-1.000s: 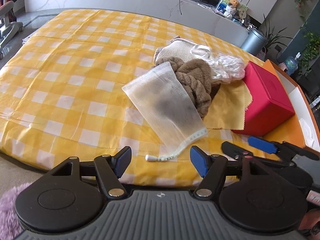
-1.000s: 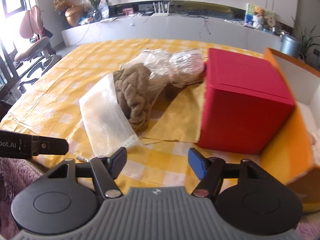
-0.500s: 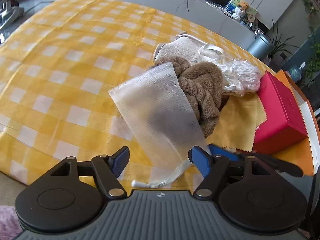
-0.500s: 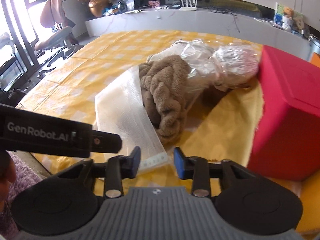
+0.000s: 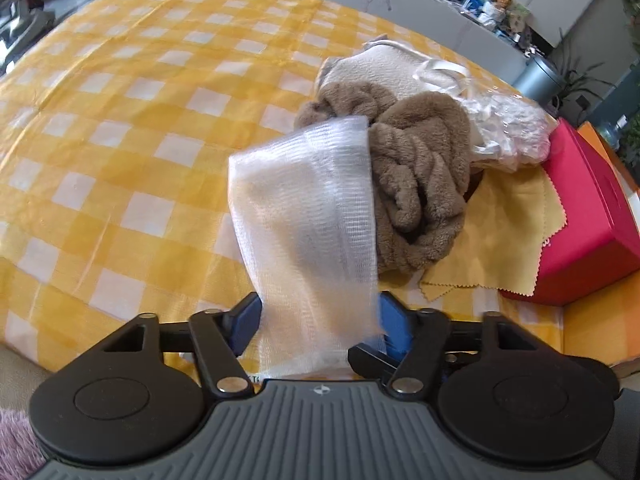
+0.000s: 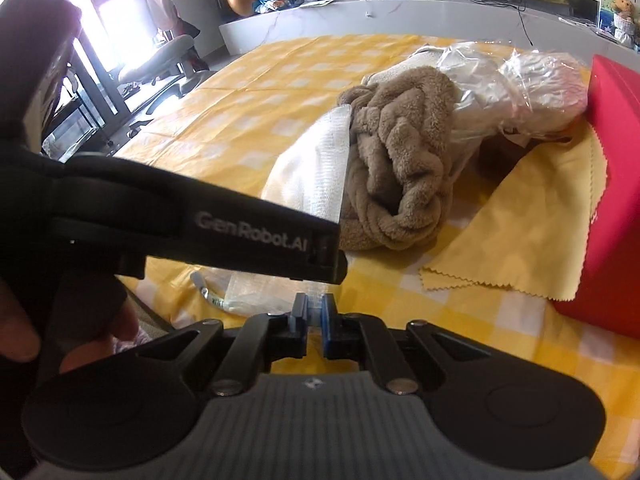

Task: Organize soft objects
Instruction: 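Move left tool to the white mesh bag and grasp its edge, then grasp the yellow cloth with right tool while left tool holds mesh bag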

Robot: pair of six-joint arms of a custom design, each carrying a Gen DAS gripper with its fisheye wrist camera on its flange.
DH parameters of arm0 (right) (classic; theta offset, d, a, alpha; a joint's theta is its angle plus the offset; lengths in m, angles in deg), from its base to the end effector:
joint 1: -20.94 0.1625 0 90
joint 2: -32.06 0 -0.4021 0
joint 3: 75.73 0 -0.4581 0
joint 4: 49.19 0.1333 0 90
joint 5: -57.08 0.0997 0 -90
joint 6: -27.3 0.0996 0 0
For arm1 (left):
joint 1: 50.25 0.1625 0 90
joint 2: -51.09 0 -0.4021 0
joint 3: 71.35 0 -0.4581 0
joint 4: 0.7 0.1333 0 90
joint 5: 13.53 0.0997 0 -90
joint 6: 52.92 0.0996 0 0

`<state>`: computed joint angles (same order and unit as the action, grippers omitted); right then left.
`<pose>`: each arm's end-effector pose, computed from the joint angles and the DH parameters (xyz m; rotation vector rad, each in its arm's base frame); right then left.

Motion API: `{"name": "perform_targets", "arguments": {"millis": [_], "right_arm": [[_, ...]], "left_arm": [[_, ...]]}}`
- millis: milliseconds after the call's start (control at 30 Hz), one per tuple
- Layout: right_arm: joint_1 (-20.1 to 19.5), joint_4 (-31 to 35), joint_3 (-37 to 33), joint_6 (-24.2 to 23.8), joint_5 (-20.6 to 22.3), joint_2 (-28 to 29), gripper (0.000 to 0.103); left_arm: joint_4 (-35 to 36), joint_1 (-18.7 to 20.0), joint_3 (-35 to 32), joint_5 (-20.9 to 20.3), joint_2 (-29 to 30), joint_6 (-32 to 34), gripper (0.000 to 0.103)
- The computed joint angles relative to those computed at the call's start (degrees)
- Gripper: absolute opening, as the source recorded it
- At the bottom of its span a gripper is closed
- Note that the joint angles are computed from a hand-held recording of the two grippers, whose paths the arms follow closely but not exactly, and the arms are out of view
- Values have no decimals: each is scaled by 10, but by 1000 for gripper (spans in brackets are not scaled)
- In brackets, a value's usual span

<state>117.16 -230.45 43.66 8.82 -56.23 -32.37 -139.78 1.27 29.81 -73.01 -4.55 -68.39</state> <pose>0.1552 -0.5575 0.1355 0.3798 -2.5469 0.7808 -0.2622 -0.6254 0.0881 0.5095 2.6167 -0.4037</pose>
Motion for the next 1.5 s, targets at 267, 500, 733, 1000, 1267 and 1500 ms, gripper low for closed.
{"name": "perform_targets", "arguments": {"millis": [267, 500, 733, 1000, 1267, 1500], "right_arm": [[-1, 4, 8, 0, -10, -15, 19], [10, -110, 20, -52, -103, -2, 40], [6, -257, -4, -100, -119, 63, 56], [-9, -207, -18, -33, -140, 62, 57], [-1, -209, -25, -84, -164, 69, 5], [4, -182, -5, -48, -142, 42, 0]], "left_arm": [[-11, -6, 11, 20, -2, 27, 10], [-43, -10, 27, 23, -11, 41, 5], [-41, -7, 24, 18, -9, 39, 5], [-36, -5, 20, 15, -5, 38, 5], [-36, -5, 21, 16, -4, 38, 6], [-43, -8, 26, 16, -7, 46, 6]]}}
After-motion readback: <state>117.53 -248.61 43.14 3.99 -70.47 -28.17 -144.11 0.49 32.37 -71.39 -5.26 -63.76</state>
